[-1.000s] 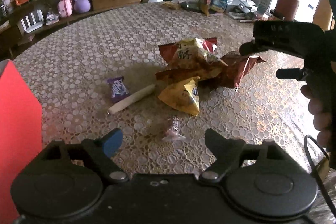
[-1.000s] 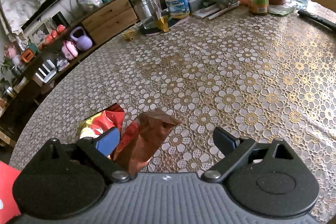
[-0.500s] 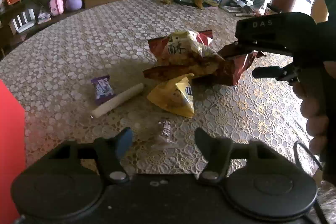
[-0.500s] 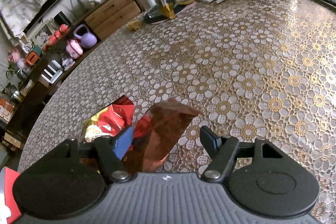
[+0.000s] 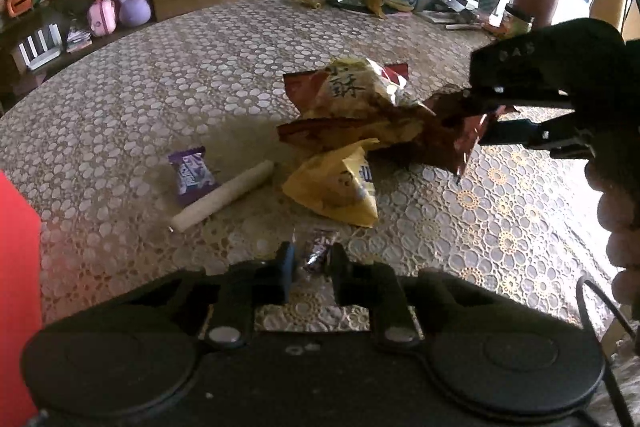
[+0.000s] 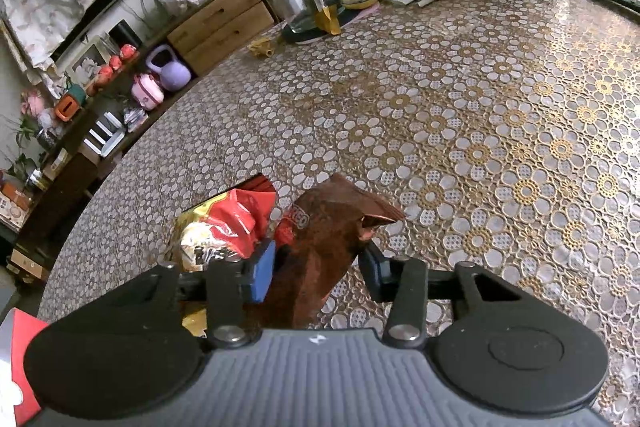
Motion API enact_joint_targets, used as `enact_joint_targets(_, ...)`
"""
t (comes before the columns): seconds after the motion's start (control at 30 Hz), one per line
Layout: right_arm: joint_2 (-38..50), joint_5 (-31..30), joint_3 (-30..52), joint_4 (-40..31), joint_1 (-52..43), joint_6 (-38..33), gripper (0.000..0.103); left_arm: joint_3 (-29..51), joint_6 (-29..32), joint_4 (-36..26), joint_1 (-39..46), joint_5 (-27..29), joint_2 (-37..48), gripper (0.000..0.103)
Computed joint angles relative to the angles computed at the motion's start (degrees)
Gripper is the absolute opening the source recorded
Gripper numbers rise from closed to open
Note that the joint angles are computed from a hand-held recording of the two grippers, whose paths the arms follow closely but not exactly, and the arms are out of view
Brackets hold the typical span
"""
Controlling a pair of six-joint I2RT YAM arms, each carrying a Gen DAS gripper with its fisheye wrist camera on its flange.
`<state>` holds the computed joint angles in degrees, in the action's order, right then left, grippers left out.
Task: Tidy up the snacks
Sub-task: 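Lift the brown foil bag with the right gripper while the left holds the candy packet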
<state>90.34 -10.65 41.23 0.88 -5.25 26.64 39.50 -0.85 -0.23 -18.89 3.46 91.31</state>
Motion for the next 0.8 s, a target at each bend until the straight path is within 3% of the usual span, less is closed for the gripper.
enact_joint_targets(0.13,-1.92,0.05,-0.95,-1.38,-0.42,-0.50,0.034,-0.03,-0.60,-1.04,1.19,1.75,-0.71,0.014)
enact_joint_targets(0.43,-11.78,-1.79,-5.72,-6.66,-2.78,-4.04,0.033,-1.82,-0.96,-3.79,2.54,2.41,-5.72,0.014)
enact_joint_targets(0.8,-30.13,-2.83,-9.48,-20.60,-1.37,-8.69,0.033,-4.21,-1.56,-11.79,4.69,5.16,-17.10,0.014)
